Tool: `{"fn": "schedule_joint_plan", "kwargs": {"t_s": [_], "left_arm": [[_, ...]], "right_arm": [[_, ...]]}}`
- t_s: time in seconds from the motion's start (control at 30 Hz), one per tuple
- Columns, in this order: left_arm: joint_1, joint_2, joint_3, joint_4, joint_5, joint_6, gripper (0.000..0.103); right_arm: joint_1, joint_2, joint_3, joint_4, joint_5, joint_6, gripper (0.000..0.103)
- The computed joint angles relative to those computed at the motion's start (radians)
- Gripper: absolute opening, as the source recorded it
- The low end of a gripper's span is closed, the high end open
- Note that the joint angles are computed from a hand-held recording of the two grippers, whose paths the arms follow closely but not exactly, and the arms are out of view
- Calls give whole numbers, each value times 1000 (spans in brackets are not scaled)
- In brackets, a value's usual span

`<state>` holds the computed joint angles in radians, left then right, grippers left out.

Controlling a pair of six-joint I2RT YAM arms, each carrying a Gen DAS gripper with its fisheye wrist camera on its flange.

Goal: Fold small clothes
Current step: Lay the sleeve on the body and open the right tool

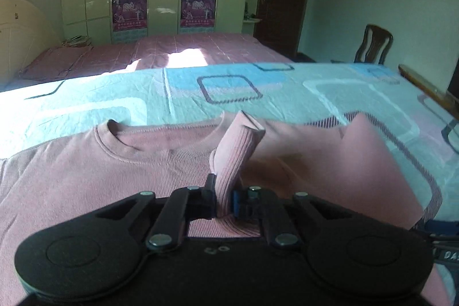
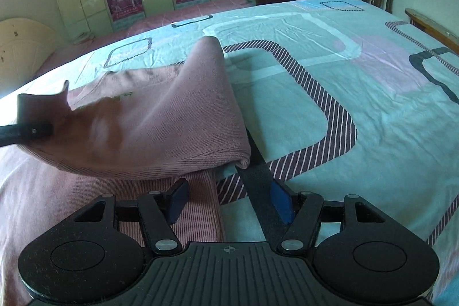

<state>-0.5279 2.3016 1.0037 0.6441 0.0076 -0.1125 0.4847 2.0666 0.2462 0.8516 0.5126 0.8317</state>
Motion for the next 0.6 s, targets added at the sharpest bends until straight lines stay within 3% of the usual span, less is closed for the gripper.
{"fn": "schedule_joint_plan", "kwargs": {"t_s": [0.13,0.23,0.27,0.3,0.33,0.53,0.6], "left_arm": [[69,-114,-101,99,52,-43,10],[128,-154,-137,107,70,-64,10],[144,-154,-149,112,66,-62,10],[160,-145,-158,116,59,-55,10],[171,-133,-161,113,52,-53,9],[229,-16,-143,46,49,-111,8],[228,1,-137,21,46,-131,10]], "right_arm": [[-54,38,43,48,-42,-44,63],[-68,56,83,51,-63,-74,63],[-66,62,92,58,-65,-84,52],[-71,70,104,62,-83,-104,22],[-71,73,113,52,-88,-109,16],[-67,98,79,93,-65,-73,12],[-55,62,78,44,-69,-106,13]]}}
